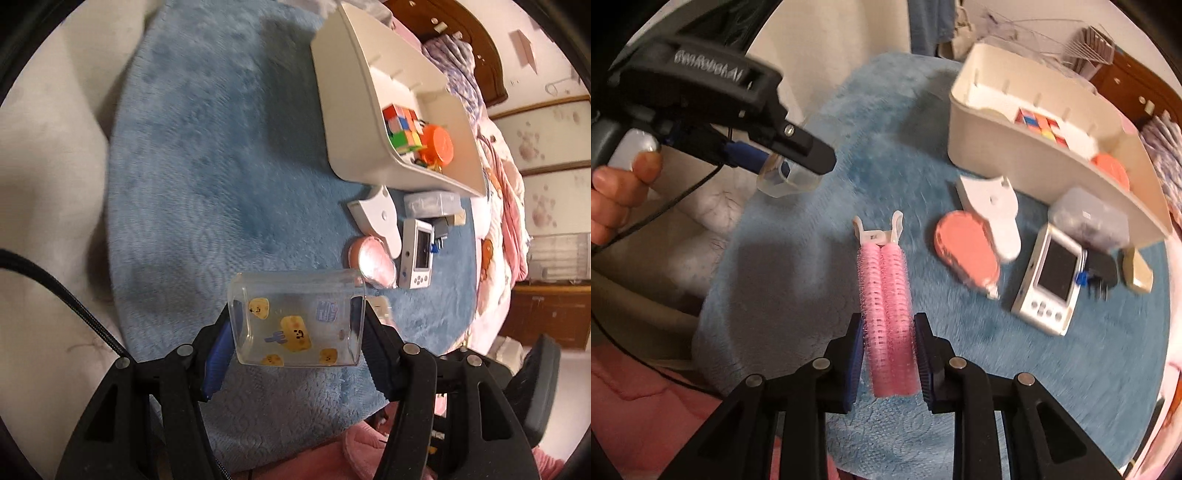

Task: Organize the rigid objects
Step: 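Lift the clear case with the left tool while the right tool carries the pink roller over the tray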

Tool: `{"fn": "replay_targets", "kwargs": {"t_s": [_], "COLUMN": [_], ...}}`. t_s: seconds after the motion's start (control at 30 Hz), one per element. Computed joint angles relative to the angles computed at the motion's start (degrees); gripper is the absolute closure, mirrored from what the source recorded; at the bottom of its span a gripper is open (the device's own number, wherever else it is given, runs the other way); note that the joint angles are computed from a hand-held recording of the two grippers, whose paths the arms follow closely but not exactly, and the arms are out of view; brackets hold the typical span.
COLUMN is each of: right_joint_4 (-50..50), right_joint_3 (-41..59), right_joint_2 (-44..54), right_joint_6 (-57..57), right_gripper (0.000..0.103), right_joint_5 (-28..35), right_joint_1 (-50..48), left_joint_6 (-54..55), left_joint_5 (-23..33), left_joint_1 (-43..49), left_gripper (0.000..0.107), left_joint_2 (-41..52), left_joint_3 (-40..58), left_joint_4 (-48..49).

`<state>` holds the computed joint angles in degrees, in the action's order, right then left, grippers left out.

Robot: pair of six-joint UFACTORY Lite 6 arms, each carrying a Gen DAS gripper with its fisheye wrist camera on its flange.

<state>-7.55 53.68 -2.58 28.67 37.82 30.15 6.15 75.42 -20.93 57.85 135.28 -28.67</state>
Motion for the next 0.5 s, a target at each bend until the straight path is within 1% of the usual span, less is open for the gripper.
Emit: {"fn": "replay_targets", "kwargs": {"t_s": [0.1, 0.13, 0.2, 0.27, 0.3, 0.4, 0.5], "right_joint_4": [0.0, -0.3, -0.7, -0.2, 0.1, 3.0, 6.1], "right_joint_3": [2.6, 1.3, 1.6, 3.6, 3.6, 4.9, 5.8], "right_joint_2": [-0.3, -2.2, -4.2, -4.1, -4.3, -6.2, -8.7], "right_joint_6": [-4.9, -5.2, -6.5, -9.0, -10.7, -18.5, -26.4], "right_gripper": [0.077, 0.077, 0.077, 0.077, 0.077, 0.077, 0.077], "right_joint_5": [1.4, 1.7, 2.8, 3.5, 2.5, 2.3, 3.5], "right_joint_1": [-1.7, -1.5, -1.4, -2.3, -3.0, -6.1, -8.9], "left_joint_6": [0.0, -0.2, -0.5, -1.7, -2.7, -7.3, -12.7], "left_joint_5": [-2.4, -3.1, -4.7, -7.0, -8.0, -10.8, -12.2], "left_joint_1": [0.0, -0.1, -0.1, -0.6, -0.8, -2.1, -3.9], "left_gripper": [0.042, 0.042, 0.042, 0.042, 0.042, 0.041, 0.041], "left_joint_2": [-3.4, -4.3, -6.6, -8.8, -9.7, -11.5, -11.8], "left_joint_3": [-3.2, -3.9, -6.1, -8.3, -9.0, -10.3, -9.3], "left_joint_4": [1.5, 1.7, 1.9, 2.3, 2.8, 4.7, 6.7]}}
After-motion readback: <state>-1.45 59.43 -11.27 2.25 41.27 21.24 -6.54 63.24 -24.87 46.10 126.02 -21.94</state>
